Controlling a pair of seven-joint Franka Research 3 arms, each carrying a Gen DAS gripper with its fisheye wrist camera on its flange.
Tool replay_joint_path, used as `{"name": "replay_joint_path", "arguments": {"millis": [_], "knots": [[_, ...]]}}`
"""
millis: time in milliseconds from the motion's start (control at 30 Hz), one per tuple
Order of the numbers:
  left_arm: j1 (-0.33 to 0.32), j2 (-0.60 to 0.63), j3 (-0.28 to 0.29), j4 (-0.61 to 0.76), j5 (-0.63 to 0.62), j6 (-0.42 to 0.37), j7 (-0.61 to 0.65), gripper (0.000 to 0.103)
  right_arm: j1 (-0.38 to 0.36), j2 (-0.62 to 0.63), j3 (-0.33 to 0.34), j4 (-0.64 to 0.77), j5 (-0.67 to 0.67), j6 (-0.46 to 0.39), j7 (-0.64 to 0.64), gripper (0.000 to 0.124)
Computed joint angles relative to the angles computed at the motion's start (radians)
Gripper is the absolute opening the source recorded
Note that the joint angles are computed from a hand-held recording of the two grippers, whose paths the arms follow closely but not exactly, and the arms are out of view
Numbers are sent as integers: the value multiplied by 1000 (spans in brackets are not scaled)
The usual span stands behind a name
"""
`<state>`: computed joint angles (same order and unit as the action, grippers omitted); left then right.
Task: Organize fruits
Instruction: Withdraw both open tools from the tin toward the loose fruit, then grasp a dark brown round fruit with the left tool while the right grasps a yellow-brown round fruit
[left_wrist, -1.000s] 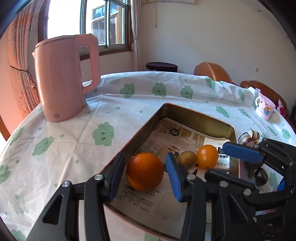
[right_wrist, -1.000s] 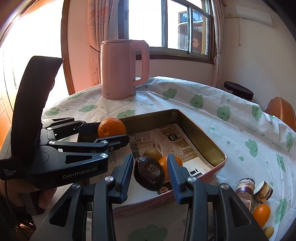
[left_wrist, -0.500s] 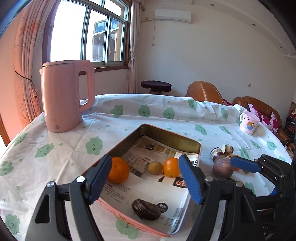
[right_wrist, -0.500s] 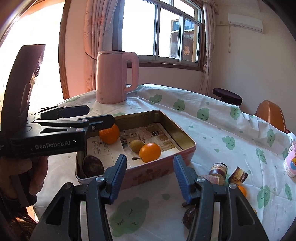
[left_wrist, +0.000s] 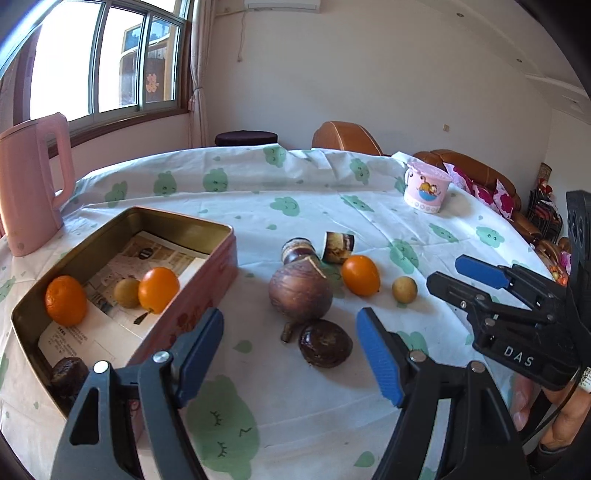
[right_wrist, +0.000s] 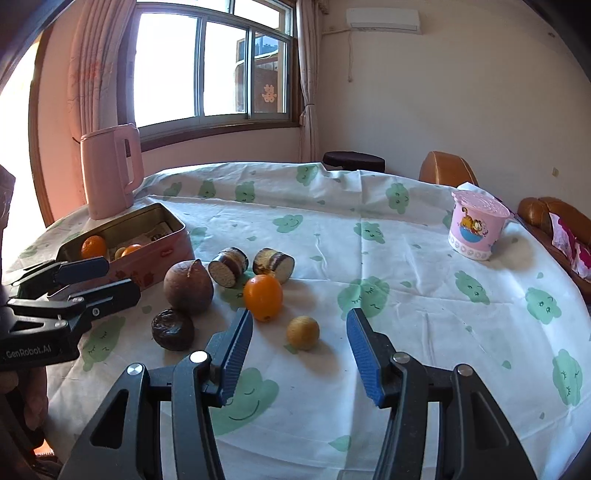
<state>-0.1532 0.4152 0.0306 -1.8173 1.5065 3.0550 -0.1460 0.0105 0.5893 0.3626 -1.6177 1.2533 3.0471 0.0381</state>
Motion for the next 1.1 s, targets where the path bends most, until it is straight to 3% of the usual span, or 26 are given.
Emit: {"name": "replay_joint_path", "arguments": {"millis": [100,133,200,300,500,600,700,800,967,1100], "knots": [[31,24,-42,-2,-186,11,193,72,38,9,-57,14,-87,-34,119,55],[51,32,-65,-5,-260,18,270,64,57,11,-83,15,-137,-50,176,55],[109,52,-139,-12,-410,16,439,54,106,21,-149,25,-262,-87,308,55],[186,81,-243,-15,-578,2,629,45,122,33,-173,44,-371,-136,406,55],[253,111,-334,-8,-758,-7,817,40,162,83,-234,117,-572,-217,607,55],[258,111,-338,-16,-810,11,861,39,170,120,-252,174,-658,-280,696,49],[215,93,-285,-34,-825,45,865,38,149,140,-233,207,-707,-333,737,35],[114,68,-165,-53,-813,91,825,38,128,138,-205,201,-719,-327,732,26],[-99,51,76,-47,-784,118,761,38,106,127,-174,182,-708,-305,708,26],[-192,67,187,-31,-797,146,756,38,92,120,-154,167,-690,-284,681,26]]}}
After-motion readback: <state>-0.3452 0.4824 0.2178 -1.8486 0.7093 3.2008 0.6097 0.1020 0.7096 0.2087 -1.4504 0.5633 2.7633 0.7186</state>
